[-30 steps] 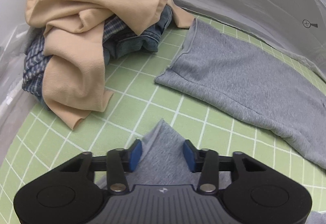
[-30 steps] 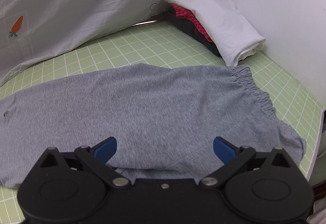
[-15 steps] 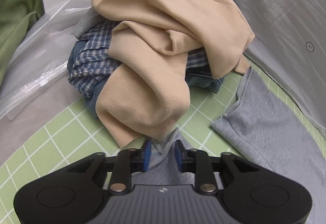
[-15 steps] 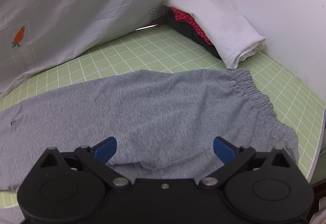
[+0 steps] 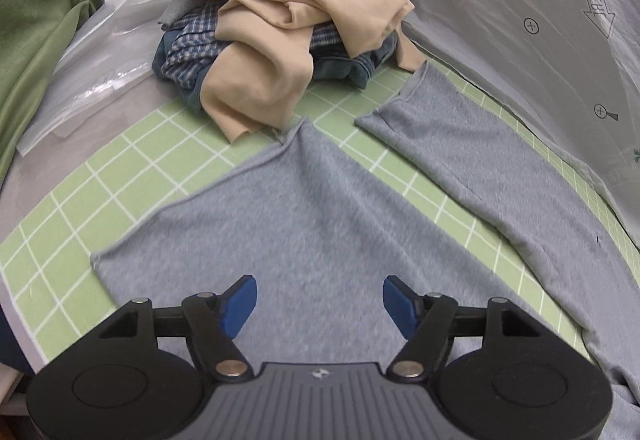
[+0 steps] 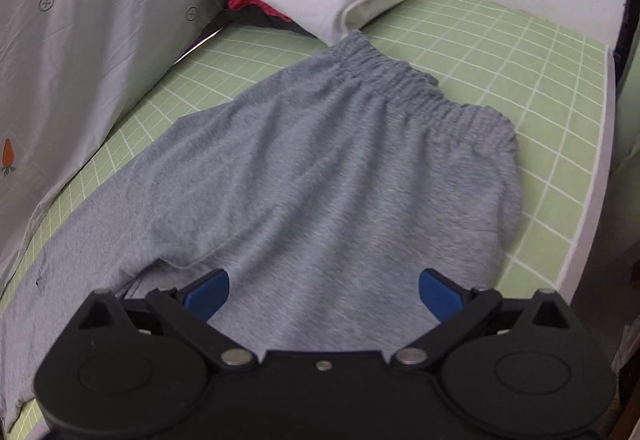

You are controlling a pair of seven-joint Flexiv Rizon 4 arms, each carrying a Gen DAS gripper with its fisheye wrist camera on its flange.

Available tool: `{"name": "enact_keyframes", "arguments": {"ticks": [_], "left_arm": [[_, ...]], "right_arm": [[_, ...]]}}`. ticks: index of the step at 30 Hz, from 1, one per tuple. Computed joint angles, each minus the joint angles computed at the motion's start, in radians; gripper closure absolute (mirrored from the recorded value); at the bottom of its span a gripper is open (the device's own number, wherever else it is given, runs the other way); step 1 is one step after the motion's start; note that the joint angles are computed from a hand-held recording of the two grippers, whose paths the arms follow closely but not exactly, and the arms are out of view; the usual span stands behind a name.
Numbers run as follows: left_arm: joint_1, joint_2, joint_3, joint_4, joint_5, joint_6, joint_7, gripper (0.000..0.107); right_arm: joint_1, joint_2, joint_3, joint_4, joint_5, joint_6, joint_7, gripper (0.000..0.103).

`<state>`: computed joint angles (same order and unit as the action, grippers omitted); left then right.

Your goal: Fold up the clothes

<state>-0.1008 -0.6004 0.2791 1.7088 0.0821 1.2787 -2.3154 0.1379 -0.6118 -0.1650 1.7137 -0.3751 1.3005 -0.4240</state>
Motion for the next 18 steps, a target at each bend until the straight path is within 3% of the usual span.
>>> {"name": "enact_keyframes", "arguments": {"ticks": [6,11,18], "left_arm": [[-0.073,0.041,0.011,0.057,0.032,-0.033,-0.089,0.036],[-0.064,0.069,-0.042,0.102,0.022,-0.033,-0.102,0.036],[-0.042,0.092,-0.075,0.167,-0.029,-0.003,-0.103,0.036]], "right_arm": [[-0.088,0.02,0.062,0.037,0.053,-0.016,-0.105,0.001],[-0.137,0.008,0.11,0.027,0.111,-0.031,-0.202,0.001],[-0.116,-0.005,0.088,0.024,0.149,-0.023,-0.207,0.001]]}}
